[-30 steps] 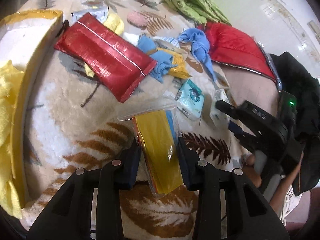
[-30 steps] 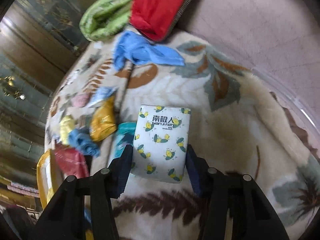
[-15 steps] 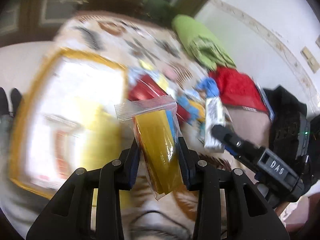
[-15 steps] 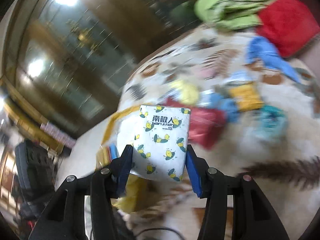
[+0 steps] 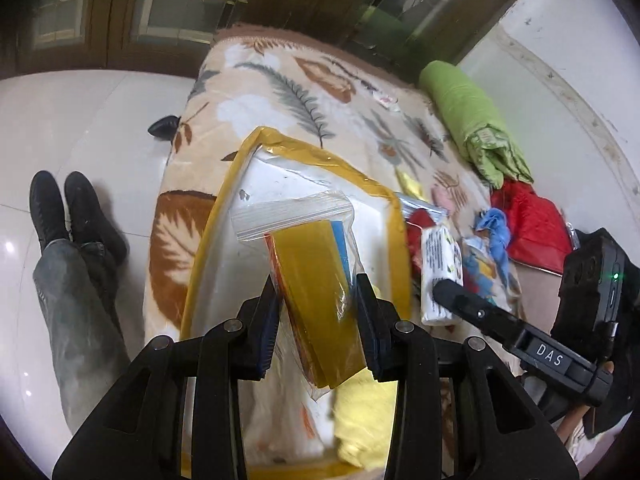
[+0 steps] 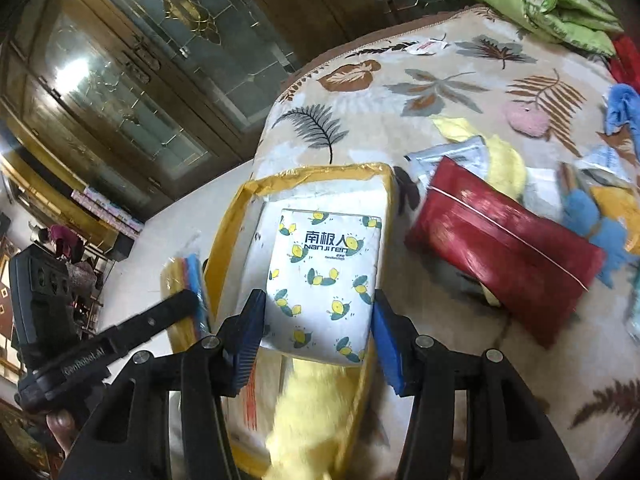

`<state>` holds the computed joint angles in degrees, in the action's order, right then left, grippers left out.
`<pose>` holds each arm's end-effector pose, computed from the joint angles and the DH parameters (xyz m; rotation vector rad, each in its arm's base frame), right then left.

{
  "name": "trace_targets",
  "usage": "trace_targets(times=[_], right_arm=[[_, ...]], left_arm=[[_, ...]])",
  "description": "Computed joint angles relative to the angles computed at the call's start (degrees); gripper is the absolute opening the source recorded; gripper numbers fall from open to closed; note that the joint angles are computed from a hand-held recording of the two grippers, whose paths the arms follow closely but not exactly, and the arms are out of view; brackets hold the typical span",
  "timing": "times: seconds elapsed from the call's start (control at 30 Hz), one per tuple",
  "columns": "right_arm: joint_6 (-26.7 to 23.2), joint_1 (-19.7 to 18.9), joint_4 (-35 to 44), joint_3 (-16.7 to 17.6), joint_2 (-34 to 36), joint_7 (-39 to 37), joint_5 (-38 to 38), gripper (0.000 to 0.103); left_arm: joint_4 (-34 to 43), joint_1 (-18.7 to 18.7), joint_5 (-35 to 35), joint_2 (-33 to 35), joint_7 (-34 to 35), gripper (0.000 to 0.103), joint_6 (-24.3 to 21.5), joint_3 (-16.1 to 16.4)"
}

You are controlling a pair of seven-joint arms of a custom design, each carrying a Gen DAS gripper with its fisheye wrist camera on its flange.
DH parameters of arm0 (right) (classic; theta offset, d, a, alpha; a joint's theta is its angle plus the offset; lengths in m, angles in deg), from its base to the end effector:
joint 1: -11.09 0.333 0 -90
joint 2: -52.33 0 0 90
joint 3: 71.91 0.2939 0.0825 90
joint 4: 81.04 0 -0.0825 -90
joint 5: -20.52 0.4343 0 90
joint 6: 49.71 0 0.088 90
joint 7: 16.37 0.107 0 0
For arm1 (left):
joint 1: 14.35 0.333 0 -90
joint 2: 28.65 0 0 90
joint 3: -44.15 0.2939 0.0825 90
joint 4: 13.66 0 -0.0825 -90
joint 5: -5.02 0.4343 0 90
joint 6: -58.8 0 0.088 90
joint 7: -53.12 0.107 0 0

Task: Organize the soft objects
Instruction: 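Carry yellow packet with left tool while right tool carries tissue pack to tray, then open left tool over tray while right tool releases tissue pack into tray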

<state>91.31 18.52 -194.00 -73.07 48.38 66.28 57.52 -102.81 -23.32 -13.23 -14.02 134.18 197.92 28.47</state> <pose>0.6271 0.0680 0.5241 -1.5495 1.8141 -0.0104 0.6690 -0.2856 0.5432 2.0077 -2.1500 1.0796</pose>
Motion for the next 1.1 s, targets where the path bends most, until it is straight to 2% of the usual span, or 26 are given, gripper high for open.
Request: trace_targets(times=[0.17, 0.4, 0.5, 0.63, 0.73, 0.8, 1.0, 1.1], right_arm=[[0.56, 0.76, 4.97, 1.29, 5.13, 3.62, -6.25, 0.052], [1.36, 1.99, 6.40, 2.03, 8.04, 9.03, -14.73, 0.052], [1.99, 2.23, 5.61, 2.22, 7.97, 9.64, -15.51, 0.054], [3.56, 2.45, 4.27, 2.49, 7.12, 8.70, -14.33, 0.056], [5.99, 2.25, 2.66, 2.45, 5.68, 6.65, -10.83, 0.063], [6.16, 2.02, 1.91, 2.23, 4.62, 5.68, -7.94, 0.064], [7.14, 1.60, -6.16, 0.33, -4.38, -0.87, 0.85, 0.064], [7.32, 1.06, -12.15, -0.97, -10.10, -0.76, 2.09, 0.064]], left_arm=[[6.53, -0.10, 2.92, 5.92, -0.20, 0.035, -2.70, 0.35], [13.59, -0.53, 6.95, 12.26, -0.63, 0.035, -6.74, 0.41], [15.38, -0.77, 8.38, 13.83, -1.69, 0.035, -8.46, 0.53], [15.16, 1.36, 4.39, 13.71, -1.04, 0.035, -8.54, -1.20], [8.19, 4.09, -3.08, 9.34, -0.80, 0.038, -1.41, -2.58], [5.94, 4.41, -4.86, 7.38, -1.40, 0.054, -0.08, -2.44], [-3.81, 2.71, -8.70, -1.56, -1.28, 0.056, 6.30, -2.45], [-6.52, 0.46, -9.55, -4.39, -0.92, 0.057, 6.97, -2.55]])
